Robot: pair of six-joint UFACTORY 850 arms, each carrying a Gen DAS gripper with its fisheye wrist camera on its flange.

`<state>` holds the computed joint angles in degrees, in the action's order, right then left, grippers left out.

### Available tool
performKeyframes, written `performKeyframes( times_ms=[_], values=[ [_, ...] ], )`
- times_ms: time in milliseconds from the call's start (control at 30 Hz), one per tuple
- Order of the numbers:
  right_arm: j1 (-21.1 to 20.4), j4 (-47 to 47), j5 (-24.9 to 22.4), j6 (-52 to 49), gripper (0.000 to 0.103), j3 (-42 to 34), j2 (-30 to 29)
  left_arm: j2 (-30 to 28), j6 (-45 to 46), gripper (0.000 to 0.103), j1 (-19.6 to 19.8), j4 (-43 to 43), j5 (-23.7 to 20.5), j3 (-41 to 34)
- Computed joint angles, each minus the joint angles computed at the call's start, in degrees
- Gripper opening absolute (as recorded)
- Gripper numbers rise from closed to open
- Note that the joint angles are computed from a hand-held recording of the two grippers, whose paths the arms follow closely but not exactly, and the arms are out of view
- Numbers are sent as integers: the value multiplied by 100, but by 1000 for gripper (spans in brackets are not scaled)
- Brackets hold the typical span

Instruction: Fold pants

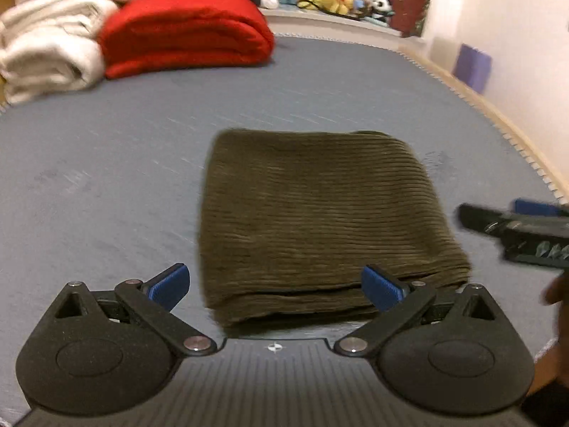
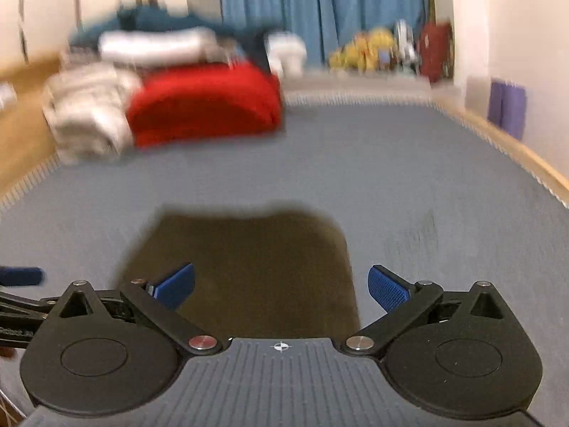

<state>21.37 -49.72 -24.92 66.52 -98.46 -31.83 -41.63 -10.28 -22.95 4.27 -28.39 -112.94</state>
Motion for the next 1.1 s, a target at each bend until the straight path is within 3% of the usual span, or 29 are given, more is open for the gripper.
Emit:
performKeyframes(
  times_ms=[100,200,567,1100],
  values=[
    [-26,600,66,-656,102,-129,-128,-114,-430,103,-25,518,-101,-163],
    [-17,898,-97,-942,102,-384,-303,-320,-445,103,15,325,-355,-499],
    [-94,2046,-26,-1965,102,-716,-491,-725,-472,103,21,294,-731,-1035],
    [-90,1580,70,-1365,102,-349,-225,-697,-325,103,-40,207,-704,-950]
  ],
)
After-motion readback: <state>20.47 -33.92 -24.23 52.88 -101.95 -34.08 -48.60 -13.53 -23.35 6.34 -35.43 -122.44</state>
